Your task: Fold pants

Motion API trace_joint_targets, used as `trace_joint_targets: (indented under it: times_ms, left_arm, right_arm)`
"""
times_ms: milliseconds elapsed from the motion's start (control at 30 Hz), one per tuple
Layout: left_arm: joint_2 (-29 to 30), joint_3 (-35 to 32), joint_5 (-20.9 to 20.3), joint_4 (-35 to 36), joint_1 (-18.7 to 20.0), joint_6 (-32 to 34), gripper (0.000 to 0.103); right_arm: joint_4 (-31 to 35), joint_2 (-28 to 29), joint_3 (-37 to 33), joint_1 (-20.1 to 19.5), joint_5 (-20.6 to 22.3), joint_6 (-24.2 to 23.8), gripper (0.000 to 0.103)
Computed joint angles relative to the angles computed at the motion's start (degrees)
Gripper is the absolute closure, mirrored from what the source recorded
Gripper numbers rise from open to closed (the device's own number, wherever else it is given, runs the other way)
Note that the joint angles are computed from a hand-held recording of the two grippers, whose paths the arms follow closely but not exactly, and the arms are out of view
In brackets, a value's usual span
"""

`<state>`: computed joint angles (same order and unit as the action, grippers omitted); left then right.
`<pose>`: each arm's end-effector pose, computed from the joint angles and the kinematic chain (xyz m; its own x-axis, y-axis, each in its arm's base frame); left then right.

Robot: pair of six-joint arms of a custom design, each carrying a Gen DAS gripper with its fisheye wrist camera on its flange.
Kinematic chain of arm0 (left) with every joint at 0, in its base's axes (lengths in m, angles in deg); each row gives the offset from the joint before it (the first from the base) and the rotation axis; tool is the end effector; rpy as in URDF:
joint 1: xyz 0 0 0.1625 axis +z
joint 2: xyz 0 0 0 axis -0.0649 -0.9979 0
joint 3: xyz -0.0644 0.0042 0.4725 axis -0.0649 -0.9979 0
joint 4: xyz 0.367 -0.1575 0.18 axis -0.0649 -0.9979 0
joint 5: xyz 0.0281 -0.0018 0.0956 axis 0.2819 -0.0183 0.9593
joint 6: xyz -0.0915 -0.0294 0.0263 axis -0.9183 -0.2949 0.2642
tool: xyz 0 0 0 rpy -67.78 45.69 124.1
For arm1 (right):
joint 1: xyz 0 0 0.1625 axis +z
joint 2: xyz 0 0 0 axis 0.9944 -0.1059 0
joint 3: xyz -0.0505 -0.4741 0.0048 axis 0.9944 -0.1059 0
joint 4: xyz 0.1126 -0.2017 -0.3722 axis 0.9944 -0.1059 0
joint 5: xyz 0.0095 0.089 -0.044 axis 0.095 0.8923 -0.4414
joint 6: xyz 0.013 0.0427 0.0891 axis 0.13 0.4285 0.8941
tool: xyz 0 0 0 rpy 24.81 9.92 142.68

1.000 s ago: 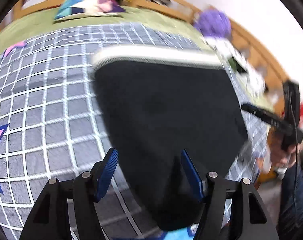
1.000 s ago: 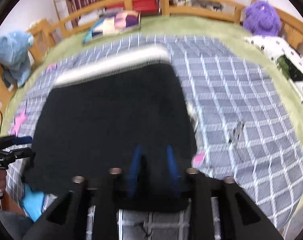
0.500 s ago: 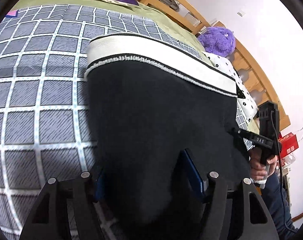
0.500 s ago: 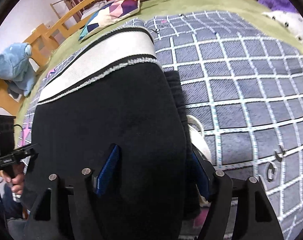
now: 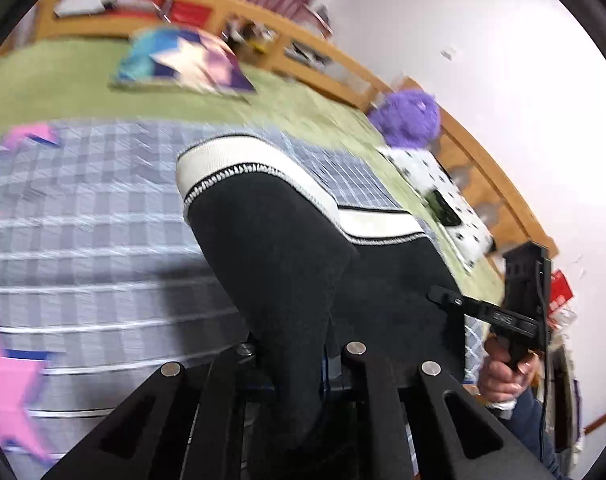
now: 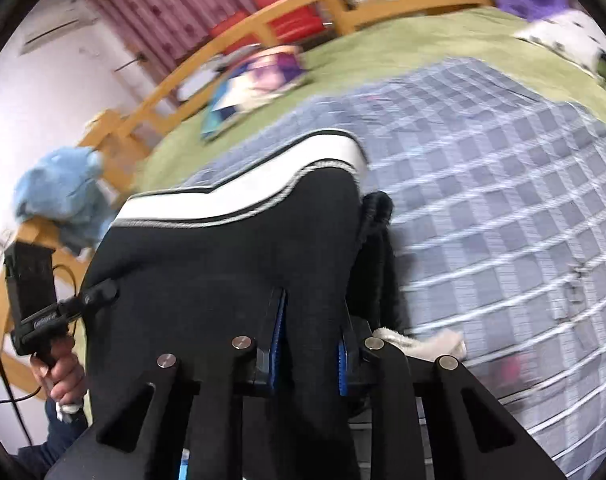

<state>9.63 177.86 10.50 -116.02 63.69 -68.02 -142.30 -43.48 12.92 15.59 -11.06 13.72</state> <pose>-0.1516 -0.6319 0.3772 -0.9623 -0.0081 -0.2718 0.1801 0.7300 -0.6593 0.2565 -0.7894 0.2084 -0.8850 -0.4196 0.2015 -0.4624 0.8424 -0.2767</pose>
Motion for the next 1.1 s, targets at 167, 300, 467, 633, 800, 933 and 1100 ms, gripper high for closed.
trace_joint_targets:
  times_ms: [167, 300, 467, 633, 800, 933, 1100]
  left_arm:
    - [-9.65, 4.35, 8.42, 6.56, 1.84, -3.84, 0.09]
    - [-10.69, 6.59, 10.01, 9.02, 6.8, -6.29, 0.082]
    - [-9.01, 10.46, 14.57, 2.64, 8.2, -2.0, 0.054]
    - [-13.24, 14.79, 23.17, 7.92, 0.83, -4.08, 0.038]
    - [-21.43, 24.24, 24.53, 9.57, -7.27, -10.85, 0.033]
    - [-25.17, 30.51, 25.85, 11.84, -11.75, -17.93, 0.03]
    - [-20.6, 32.94, 28.95, 9.3, -11.81, -21.97, 0.03]
  right_arm:
    - [3.14, 5.38, -2.76, 4.71, 4.38, 1.22, 0.083]
    - [7.97, 14.68, -10.27, 7.04, -2.05, -1.19, 0.081]
    - [-2.72, 17.94, -8.95, 6.16, -6.52, -10.25, 0.063]
    - [-4.64, 16.03, -6.99, 8.06, -11.25, -4.45, 0.062]
    - [-8.78, 8.8, 3.2, 7.97, -8.15, -0.24, 0.061]
    - [-10.35, 6.34, 7.33, 7.76, -7.46, 1.08, 0.06]
    - [-10.62, 4.67, 10.34, 8.04, -8.37, -1.01, 0.06]
